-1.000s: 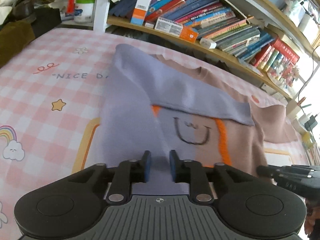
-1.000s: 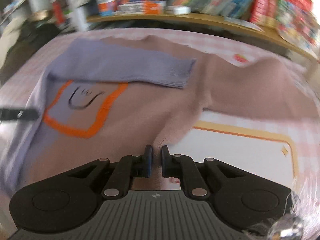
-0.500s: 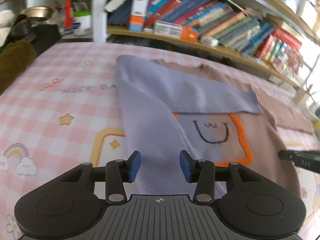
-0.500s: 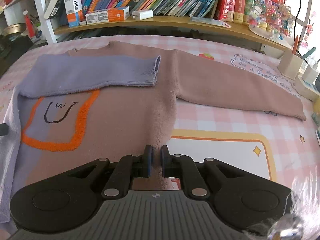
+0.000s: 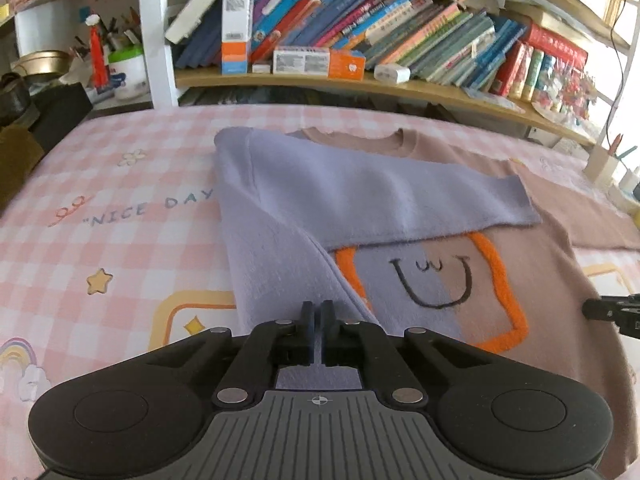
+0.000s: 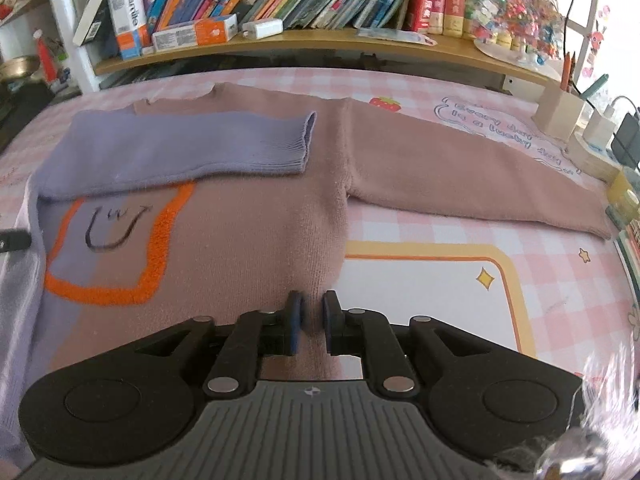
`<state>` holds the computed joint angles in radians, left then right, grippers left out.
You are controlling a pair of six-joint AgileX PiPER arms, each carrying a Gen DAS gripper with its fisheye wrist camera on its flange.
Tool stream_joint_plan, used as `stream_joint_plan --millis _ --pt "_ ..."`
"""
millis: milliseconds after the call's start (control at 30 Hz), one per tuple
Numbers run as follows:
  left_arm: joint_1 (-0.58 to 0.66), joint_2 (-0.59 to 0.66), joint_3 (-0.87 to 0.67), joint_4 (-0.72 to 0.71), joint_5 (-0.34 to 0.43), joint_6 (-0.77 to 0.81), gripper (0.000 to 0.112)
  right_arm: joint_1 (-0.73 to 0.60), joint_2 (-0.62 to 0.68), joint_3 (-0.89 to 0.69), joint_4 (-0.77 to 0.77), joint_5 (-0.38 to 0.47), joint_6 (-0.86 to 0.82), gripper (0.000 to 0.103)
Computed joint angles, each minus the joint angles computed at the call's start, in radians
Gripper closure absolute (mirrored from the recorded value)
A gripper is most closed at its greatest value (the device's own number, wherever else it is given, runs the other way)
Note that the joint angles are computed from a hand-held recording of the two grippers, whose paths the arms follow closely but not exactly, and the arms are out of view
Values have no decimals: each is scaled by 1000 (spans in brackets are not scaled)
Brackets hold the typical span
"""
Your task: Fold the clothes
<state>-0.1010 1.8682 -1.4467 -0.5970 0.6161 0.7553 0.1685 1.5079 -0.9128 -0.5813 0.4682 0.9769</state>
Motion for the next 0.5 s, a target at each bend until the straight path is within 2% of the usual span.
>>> stream_joint_plan --millis 67,133,200,367,500 --pt "13 -38 39 -53 1 62 101 -54 3 -23 105 -55 -103 82" --pt "28 -77 78 -107 6 129 95 -106 13 -51 243 -103 -235 82" --pt "44 -114 115 -160 15 194 91 -149 79 -124 378 -133 -385 82" --pt "95 -166 168 -180 49 235 91 -209 283 -367 526 -81 -558 82" --pt "155 -192 196 -242 76 307 91 -212 405 -516 484 23 -524 82"
